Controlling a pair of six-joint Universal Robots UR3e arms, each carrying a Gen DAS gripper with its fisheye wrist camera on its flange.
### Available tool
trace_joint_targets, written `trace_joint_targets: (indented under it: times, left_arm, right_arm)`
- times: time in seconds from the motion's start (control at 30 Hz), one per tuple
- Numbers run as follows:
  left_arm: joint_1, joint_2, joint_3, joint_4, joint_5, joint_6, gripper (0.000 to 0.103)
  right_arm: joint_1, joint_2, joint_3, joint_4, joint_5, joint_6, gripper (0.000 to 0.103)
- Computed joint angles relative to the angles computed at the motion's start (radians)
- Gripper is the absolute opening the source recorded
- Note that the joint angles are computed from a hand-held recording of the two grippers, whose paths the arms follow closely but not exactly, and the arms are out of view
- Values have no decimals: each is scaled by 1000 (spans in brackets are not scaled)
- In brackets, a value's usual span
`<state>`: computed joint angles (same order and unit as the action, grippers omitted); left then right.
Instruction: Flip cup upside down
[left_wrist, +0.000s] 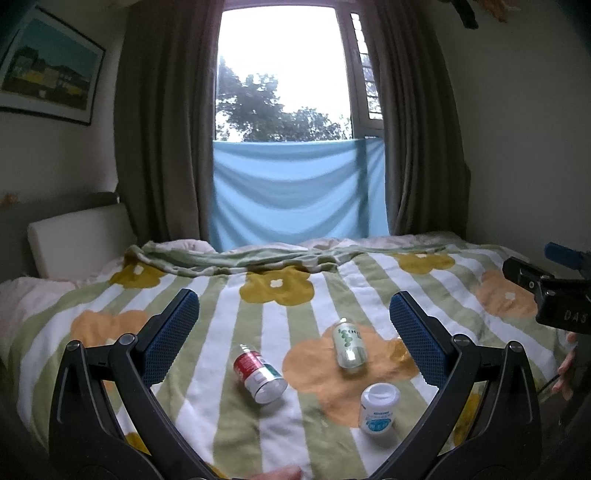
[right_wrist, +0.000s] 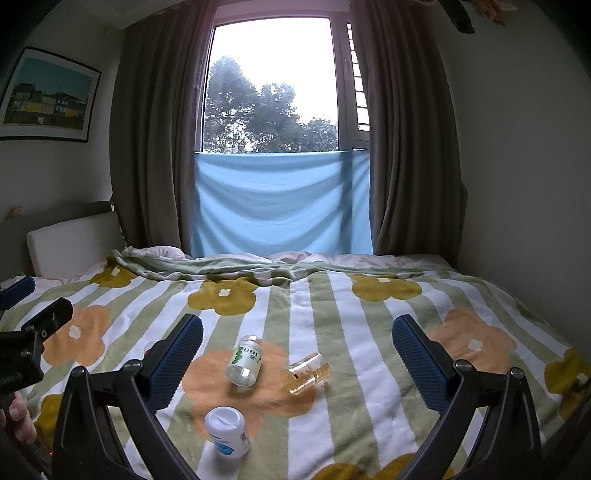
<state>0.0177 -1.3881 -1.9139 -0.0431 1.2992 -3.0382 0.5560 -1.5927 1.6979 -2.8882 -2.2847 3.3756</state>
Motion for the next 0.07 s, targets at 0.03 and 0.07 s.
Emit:
trace_joint_targets:
  times: [0.03, 0.07]
  left_arm:
    - [4, -1, -2, 5, 0, -4, 103]
    - [8, -1, 0, 3, -5, -4, 103]
  right_arm:
    - [0, 2, -2, 1, 1, 0, 103]
    - [1, 2, -3, 1, -1, 1, 103]
